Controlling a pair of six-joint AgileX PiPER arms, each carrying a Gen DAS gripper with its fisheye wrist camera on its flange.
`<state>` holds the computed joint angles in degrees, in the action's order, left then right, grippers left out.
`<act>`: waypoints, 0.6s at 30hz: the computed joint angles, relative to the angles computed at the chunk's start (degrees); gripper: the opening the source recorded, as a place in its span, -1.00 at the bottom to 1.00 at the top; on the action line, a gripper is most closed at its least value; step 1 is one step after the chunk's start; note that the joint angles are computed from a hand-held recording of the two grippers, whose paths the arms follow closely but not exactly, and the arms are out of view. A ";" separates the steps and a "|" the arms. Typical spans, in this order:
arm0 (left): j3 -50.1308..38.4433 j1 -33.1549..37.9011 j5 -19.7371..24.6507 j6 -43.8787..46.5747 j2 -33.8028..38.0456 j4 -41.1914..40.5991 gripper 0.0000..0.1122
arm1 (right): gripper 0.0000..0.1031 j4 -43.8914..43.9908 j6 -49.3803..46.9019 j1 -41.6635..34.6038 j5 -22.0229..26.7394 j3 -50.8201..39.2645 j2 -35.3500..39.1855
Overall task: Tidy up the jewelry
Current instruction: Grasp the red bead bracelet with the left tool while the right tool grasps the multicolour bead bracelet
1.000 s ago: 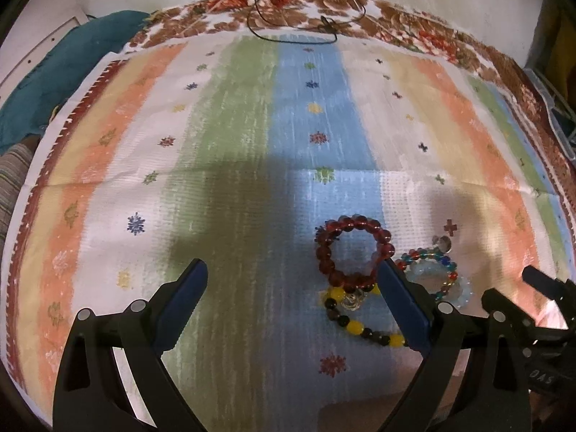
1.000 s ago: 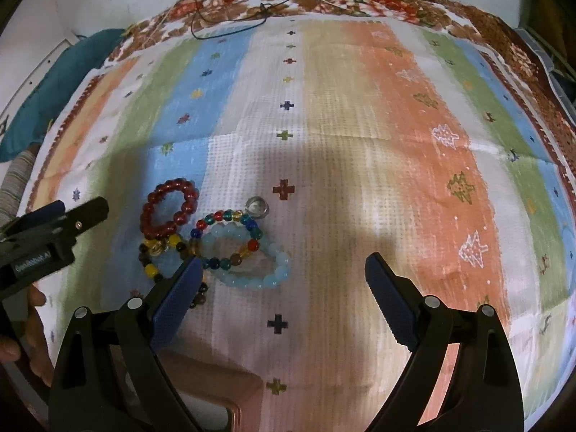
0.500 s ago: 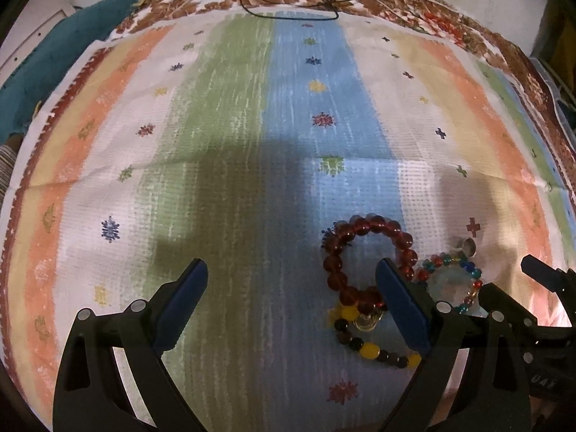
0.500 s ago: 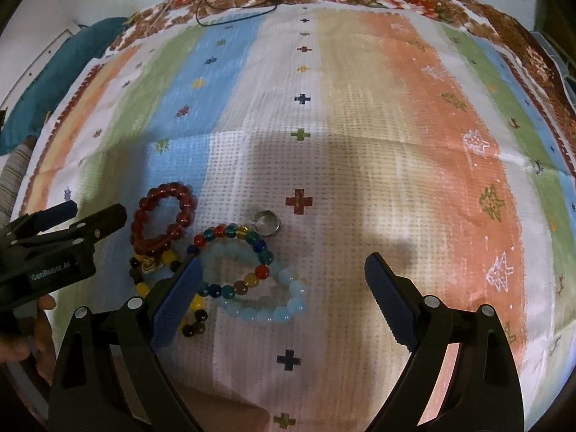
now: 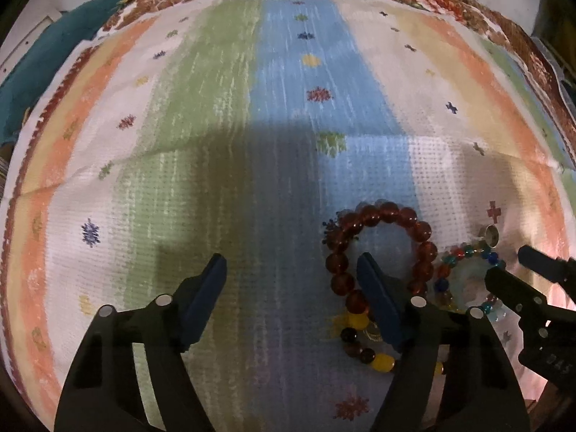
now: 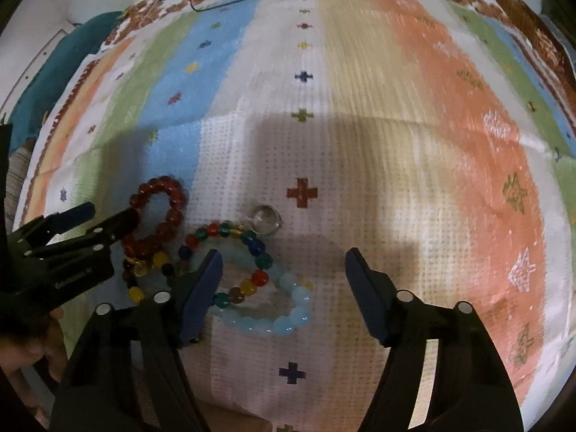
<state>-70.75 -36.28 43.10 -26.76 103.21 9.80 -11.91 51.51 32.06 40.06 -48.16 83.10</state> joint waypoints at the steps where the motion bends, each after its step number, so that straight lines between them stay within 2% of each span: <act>1: -0.22 0.20 -0.07 0.15 0.31 -0.49 0.23 | 0.17 -0.17 -0.02 -0.14 -0.21 0.21 -0.02; 5: -0.08 0.20 -1.17 -0.59 0.69 -0.03 0.06 | 0.02 0.70 -1.17 -0.99 -0.99 0.63 -0.44; 7: 0.55 -0.44 -1.88 -1.78 0.79 1.76 0.03 | -0.17 3.27 -3.76 -1.99 -2.29 1.07 -0.77; 9: 0.66 -0.67 -2.13 -1.13 0.81 2.25 -0.12 | -0.42 6.46 -6.66 -2.95 -3.38 1.42 -0.94; 11: 0.59 -0.89 -1.61 -1.91 0.67 3.00 -0.77 | -0.53 7.28 -7.30 -2.99 -3.48 1.34 -0.94; 15: 0.25 0.08 -0.55 -0.73 0.33 1.02 -0.77 | -0.65 0.69 -2.77 -0.06 0.29 -0.90 0.29; 18: 0.78 -0.09 -0.20 -1.14 -0.28 1.53 -0.77 | -0.72 0.94 -3.27 -0.37 0.23 -0.78 0.12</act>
<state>-69.96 -36.37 42.89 -27.90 102.94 11.33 -10.97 48.24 31.69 40.29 -48.93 83.22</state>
